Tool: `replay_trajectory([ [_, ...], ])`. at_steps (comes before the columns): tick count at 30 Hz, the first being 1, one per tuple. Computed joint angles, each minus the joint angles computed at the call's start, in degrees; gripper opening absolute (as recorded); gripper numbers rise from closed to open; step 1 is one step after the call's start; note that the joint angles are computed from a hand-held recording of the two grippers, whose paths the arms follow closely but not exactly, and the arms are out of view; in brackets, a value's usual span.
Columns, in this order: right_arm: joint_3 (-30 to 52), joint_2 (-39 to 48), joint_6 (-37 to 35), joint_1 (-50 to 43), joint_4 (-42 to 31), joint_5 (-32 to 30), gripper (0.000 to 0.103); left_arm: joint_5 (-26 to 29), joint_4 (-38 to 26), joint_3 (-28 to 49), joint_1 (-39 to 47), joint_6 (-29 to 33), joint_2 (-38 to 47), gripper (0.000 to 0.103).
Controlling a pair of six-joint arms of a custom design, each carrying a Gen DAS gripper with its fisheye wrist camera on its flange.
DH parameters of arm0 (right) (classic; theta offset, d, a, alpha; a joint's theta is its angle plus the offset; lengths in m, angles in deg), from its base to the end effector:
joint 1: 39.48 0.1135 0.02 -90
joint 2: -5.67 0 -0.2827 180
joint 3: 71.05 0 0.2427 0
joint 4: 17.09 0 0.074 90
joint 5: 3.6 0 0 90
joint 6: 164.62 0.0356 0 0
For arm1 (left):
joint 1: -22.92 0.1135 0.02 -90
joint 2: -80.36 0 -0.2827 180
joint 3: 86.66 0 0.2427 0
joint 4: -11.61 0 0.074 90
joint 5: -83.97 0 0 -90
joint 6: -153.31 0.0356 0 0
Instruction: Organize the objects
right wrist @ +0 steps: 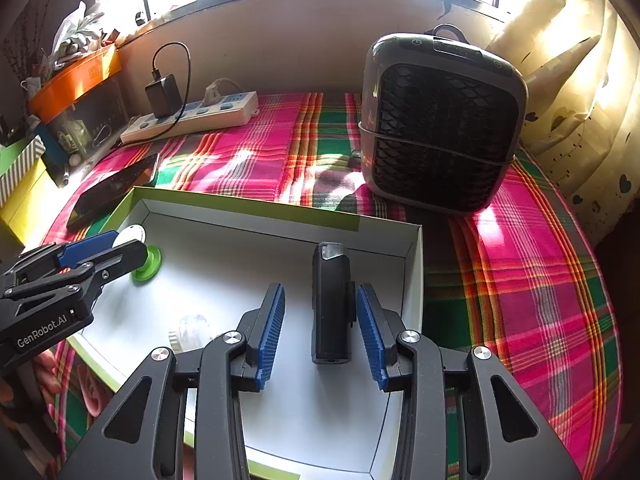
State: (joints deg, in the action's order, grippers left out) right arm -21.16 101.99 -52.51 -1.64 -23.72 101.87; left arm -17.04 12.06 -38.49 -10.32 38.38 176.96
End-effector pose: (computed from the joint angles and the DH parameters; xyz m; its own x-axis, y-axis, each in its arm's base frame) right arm 0.2297 0.1664 0.1321 -0.7597 -0.1308 -0.6370 -0.1929 0.9808 0.0287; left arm 0.2433 -0.1513 0.1318 -0.7452 -0.0063 -0.6668 0.1291 0.9797 -0.1535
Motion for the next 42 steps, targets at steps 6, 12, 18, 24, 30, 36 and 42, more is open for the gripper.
replay_trajectory([
  [6,-0.7,-2.2,0.4,1.4,-0.8,1.5,0.042,-0.9,0.1,-1.9,-0.6,-0.8,-2.8,0.045],
  [12,-2.3,-5.3,1.7,3.3,-1.5,3.0,0.042,-1.5,-0.7,-4.9,-1.3,-2.1,-8.0,0.045],
  [18,-5.2,-10.1,3.9,5.7,-2.9,5.4,0.042,-3.6,-3.7,-8.2,-2.9,-3.9,-14.5,0.045],
  [24,-9.0,-16.6,7.6,9.9,-5.4,8.9,0.042,-4.7,-5.4,-12.5,-5.2,-6.5,-20.8,0.045],
  [30,-11.7,-21.8,13.0,16.1,-11.0,14.6,0.043,-9.3,-6.8,-15.9,-12.1,-8.4,-23.9,0.047],
  [36,-14.6,-25.3,21.2,22.5,-15.9,18.5,0.043,-6.4,-4.3,-18.7,-13.8,-10.2,-23.5,0.048],
  [42,-15.9,-25.4,27.3,26.5,-17.8,20.0,0.046,-5.9,-3.2,-19.5,-15.6,-11.9,-22.4,0.049],
])
